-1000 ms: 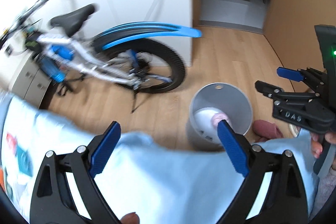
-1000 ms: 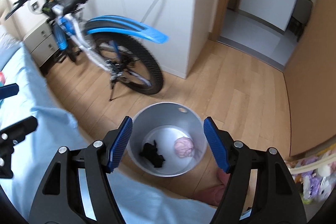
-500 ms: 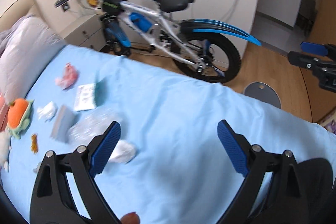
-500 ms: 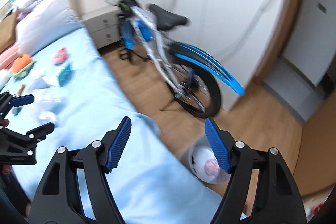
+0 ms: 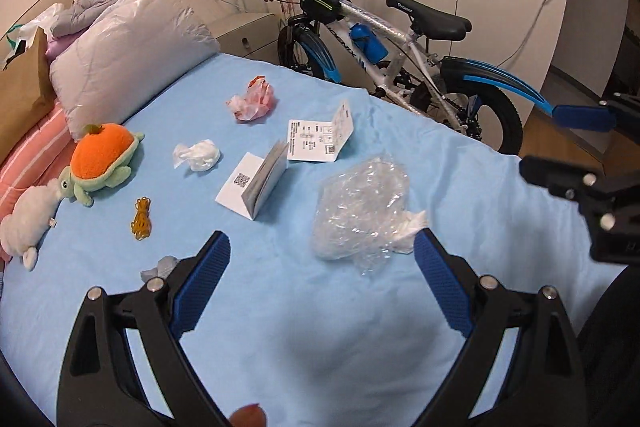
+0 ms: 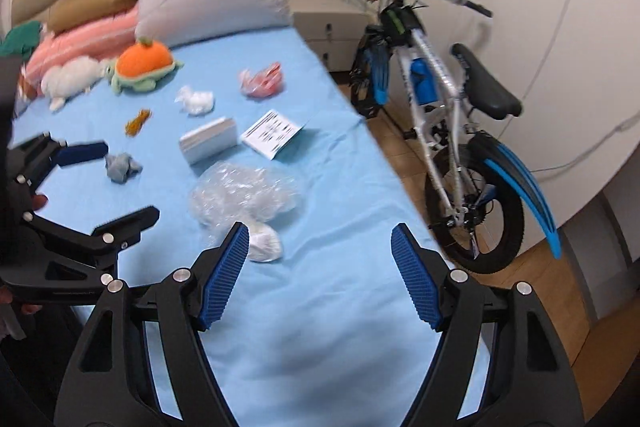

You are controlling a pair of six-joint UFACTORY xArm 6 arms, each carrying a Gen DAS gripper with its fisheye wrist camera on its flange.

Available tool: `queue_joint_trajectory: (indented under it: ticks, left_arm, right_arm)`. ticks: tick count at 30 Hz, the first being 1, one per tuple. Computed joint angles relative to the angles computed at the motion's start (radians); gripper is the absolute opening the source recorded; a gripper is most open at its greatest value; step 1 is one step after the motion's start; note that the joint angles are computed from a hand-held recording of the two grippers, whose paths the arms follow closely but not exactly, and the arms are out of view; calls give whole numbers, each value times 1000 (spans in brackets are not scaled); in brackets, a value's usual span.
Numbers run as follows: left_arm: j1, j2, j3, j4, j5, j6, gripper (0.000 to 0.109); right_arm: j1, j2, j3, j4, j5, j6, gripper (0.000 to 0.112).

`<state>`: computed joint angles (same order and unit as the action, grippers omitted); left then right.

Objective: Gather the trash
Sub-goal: 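Return both open tools to the bed toward the plastic bag and tissue, then grasp the clear plastic bag with the left tool while the right tool grasps the white tissue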

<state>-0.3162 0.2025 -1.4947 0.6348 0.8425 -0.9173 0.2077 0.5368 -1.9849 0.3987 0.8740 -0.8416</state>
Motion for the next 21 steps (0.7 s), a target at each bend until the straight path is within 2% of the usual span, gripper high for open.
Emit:
queue_joint_trajectory:
  ticks: [3, 5, 11, 21]
  left_arm:
    - [35, -16, 57, -12, -48, -4, 93]
    - [58, -10, 79, -47, -88, 5, 93]
    - [90, 47, 69, -154, -176, 95, 93]
    - [82, 173, -59, -140, -164, 175, 93]
  right_arm:
    - [33, -11, 84, -48, -79, -18, 71]
    - [39, 3, 95, -68, -97, -24, 71]
    - [36, 104, -23, -74, -8, 1, 71]
    - [35, 158, -91, -69, 54, -25, 71]
